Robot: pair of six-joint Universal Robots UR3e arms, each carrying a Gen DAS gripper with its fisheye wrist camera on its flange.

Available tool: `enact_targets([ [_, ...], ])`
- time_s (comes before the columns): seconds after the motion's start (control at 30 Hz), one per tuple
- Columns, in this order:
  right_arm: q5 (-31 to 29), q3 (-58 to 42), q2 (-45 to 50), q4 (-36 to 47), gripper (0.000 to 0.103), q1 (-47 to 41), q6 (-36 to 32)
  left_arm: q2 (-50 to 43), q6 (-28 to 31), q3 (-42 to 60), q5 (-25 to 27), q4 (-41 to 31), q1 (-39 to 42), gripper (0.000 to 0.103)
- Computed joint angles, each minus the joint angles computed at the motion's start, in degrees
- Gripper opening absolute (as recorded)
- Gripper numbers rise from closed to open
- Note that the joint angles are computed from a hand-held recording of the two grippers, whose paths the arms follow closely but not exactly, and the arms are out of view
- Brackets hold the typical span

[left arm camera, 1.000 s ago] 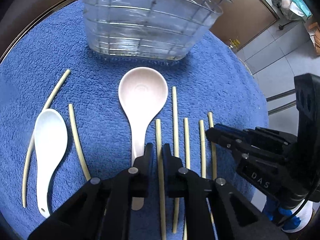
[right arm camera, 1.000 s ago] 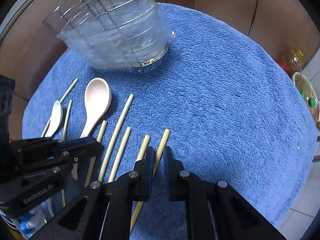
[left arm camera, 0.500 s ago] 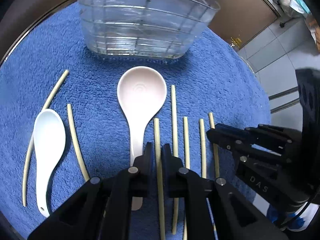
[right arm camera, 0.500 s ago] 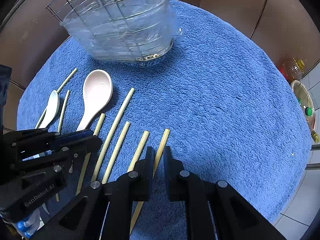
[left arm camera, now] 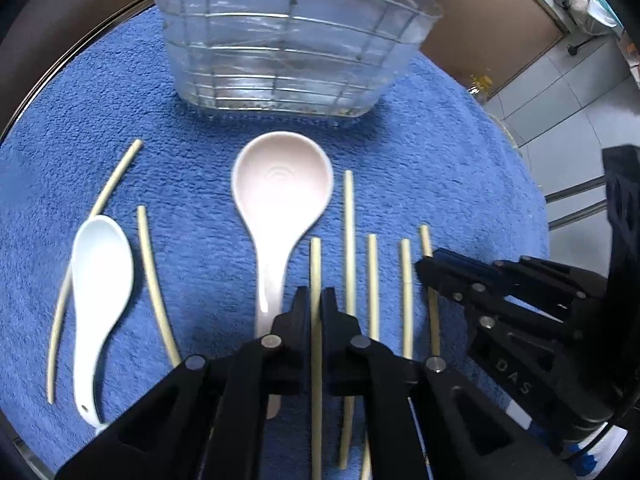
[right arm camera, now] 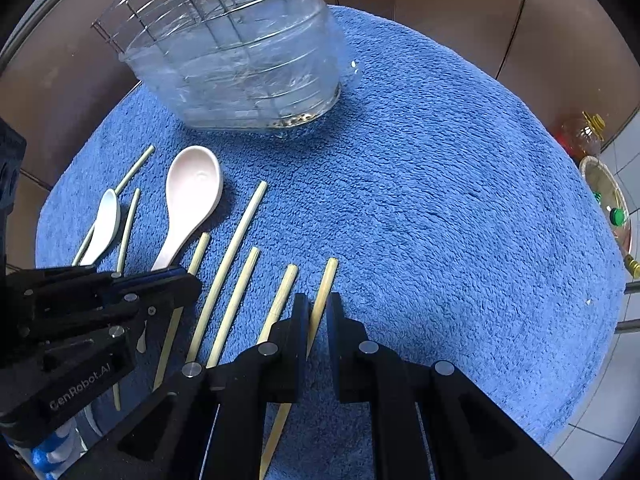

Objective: Organize utensils
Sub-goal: 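Lift the chopsticks upright with the right tool while the left tool lifts its own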

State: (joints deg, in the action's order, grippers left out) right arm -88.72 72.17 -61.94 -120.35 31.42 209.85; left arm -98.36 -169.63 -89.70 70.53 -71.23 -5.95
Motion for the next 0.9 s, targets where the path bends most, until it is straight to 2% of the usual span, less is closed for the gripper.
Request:
enact_targets([
  [0.2,0.77,11.31,-8.36,-6.97,0.006,-0.40,2.08,6.52,0.21,-6.06,-1.49,4.60,-0.01,0.004],
  [0.4,-2.35,21.26,-20.35,-12.59,0.006,2.24,3.98,21.59,3.60,-17.55,-6.59,11.62,4.73,0.004],
  [0.5,-4.84,24.52,-25.89,-14.40,0.006,4.24,5.36,28.87,6.90,-21.03,-8.62,11.87,7.39,0.004],
  [0.7,-13.67,19.66,-29.18,-12.34,0.006,11.24,8.72,41.30,14.40,-22.98,-15.64,6.28,17.32,0.004],
  [0.8,-18.61,10.98,-25.97,-9.52,0.006,14.76,9.14,44.35,21.75,-17.74,-22.57,-4.49,25.55,0.004],
  [0.9,-22.27,2.67,-22.44,-8.45,0.006,16.32,7.18,43.69,21.94,-12.94,-25.58,-5.17,29.81,0.004],
])
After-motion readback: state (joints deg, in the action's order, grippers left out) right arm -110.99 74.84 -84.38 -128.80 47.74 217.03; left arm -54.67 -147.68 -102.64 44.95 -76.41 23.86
